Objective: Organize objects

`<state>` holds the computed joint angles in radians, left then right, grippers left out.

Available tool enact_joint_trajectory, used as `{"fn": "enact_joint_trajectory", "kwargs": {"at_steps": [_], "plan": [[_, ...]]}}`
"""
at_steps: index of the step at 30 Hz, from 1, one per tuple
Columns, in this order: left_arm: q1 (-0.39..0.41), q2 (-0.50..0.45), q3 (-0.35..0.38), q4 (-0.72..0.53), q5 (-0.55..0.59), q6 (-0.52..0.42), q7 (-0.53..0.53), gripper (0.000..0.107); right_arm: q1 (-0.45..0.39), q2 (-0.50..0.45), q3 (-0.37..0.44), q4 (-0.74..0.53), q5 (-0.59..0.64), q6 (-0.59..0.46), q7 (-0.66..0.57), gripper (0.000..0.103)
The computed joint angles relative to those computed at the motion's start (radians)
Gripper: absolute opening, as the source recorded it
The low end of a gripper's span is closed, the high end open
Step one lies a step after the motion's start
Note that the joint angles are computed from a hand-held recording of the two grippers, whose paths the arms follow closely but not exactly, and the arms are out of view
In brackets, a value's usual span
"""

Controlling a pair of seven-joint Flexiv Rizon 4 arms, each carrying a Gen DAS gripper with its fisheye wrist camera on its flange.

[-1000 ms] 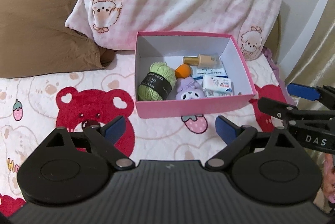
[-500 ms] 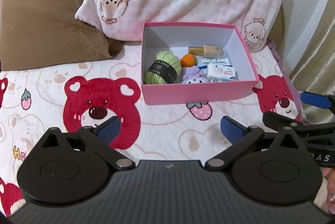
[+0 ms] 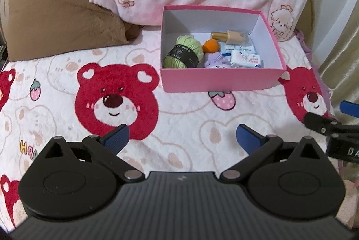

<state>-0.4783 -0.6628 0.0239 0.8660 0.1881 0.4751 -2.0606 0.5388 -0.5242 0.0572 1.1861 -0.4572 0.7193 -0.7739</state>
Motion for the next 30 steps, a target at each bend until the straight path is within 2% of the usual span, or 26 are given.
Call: {"fn": "enact_joint_trajectory", "kwargs": {"at_steps": [5,14,18,25,28,30], "plan": [[-0.008,-0.017,0.004,-0.054,0.001,-0.099,0.005,0.103,-0.002,0.007,0.000,0.005,0.005,-0.035,0.011,0.099],[-0.008,0.017,-0.005,0.008,0.007,-0.063,0.004,0.103,0.027,0.018,-0.017,0.015,-0.062,-0.109,0.043,0.099],[-0.002,-0.003,-0.008,-0.015,0.002,-0.087,0.029,0.103,0.025,0.010,-0.004,0.002,-0.054,-0.125,0.026,0.099],[0.003,0.003,-0.005,0.011,-0.005,-0.068,0.019,0.103,0.035,0.002,-0.006,-0.008,-0.059,-0.152,0.025,0.099],[-0.033,-0.006,0.032,-0.018,0.067,-0.102,-0.012,0.103,0.035,0.004,-0.004,-0.004,-0.057,-0.154,0.027,0.099],[-0.019,0.000,0.017,-0.004,0.052,-0.094,-0.010,0.103,0.035,0.002,-0.003,-0.007,-0.055,-0.159,0.025,0.099]]}}
